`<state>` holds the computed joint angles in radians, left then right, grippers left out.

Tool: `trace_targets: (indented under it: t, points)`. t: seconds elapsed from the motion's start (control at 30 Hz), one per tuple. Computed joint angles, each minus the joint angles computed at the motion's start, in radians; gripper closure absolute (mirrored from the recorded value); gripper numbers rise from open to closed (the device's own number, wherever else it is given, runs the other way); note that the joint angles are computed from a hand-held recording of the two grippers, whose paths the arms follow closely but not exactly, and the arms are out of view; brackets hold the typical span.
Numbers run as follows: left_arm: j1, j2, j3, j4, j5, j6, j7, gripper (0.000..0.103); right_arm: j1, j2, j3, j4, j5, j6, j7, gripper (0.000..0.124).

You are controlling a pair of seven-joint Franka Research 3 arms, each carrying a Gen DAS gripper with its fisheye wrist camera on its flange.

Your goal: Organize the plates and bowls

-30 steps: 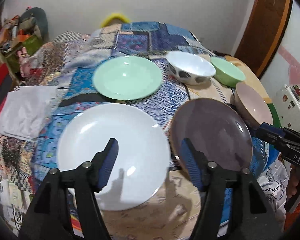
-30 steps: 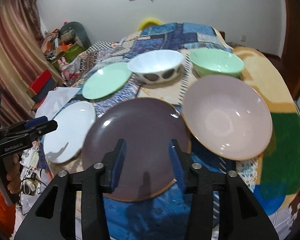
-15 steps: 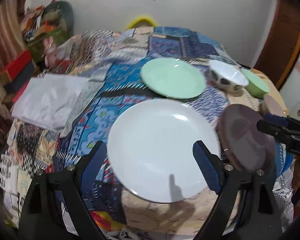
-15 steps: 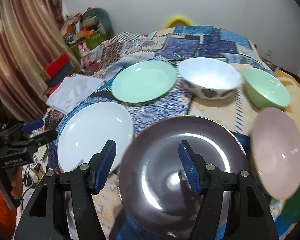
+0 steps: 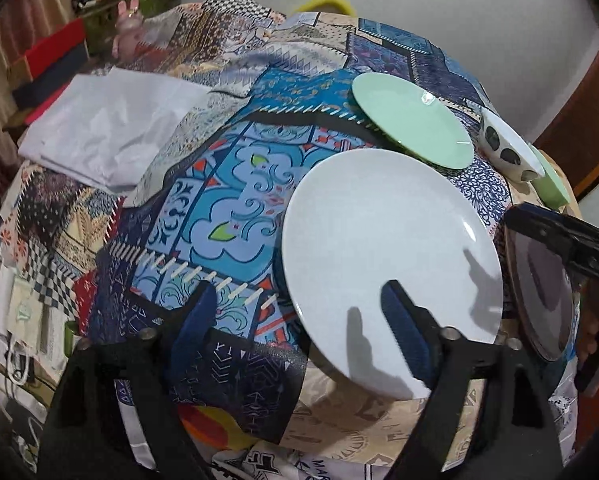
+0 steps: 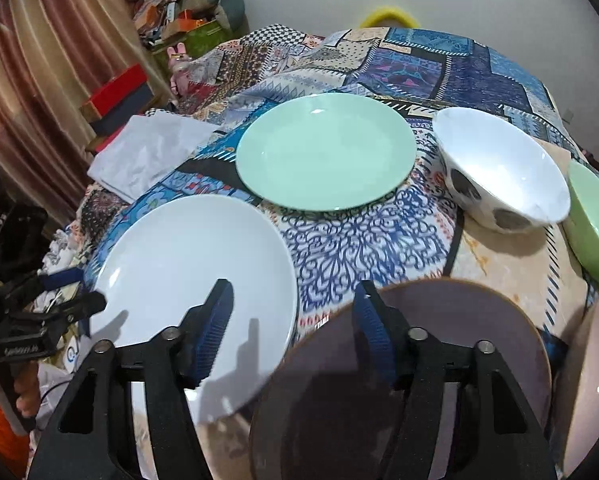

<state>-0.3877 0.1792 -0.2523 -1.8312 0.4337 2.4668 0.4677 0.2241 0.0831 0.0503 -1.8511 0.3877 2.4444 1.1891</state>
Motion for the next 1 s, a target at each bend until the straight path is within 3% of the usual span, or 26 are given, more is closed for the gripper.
trace_targets:
  t: [0.07,0.37,0.6,1.0]
  points:
    - [0.006,0.001,-0.001,-0.008,-0.022,0.007,0.004,0.039,0.002,0.026,0.001,0.029,-0.008,-0.02,0.0,0.08]
    - [0.032,0.003,-0.017,-0.039,-0.144,0.077,0.085,0.07,0.001,0.092,0.004,0.107,-0.028,-0.121,-0.003,0.099]
    - [0.032,0.01,-0.023,-0.054,-0.209,0.136,0.122,0.077,0.0,0.121,0.006,0.144,-0.029,-0.165,0.003,0.106]
    - [0.044,0.003,0.0,-0.041,-0.188,0.089,0.131,0.078,0.012,0.083,0.012,0.096,-0.025,-0.168,0.015,0.106]
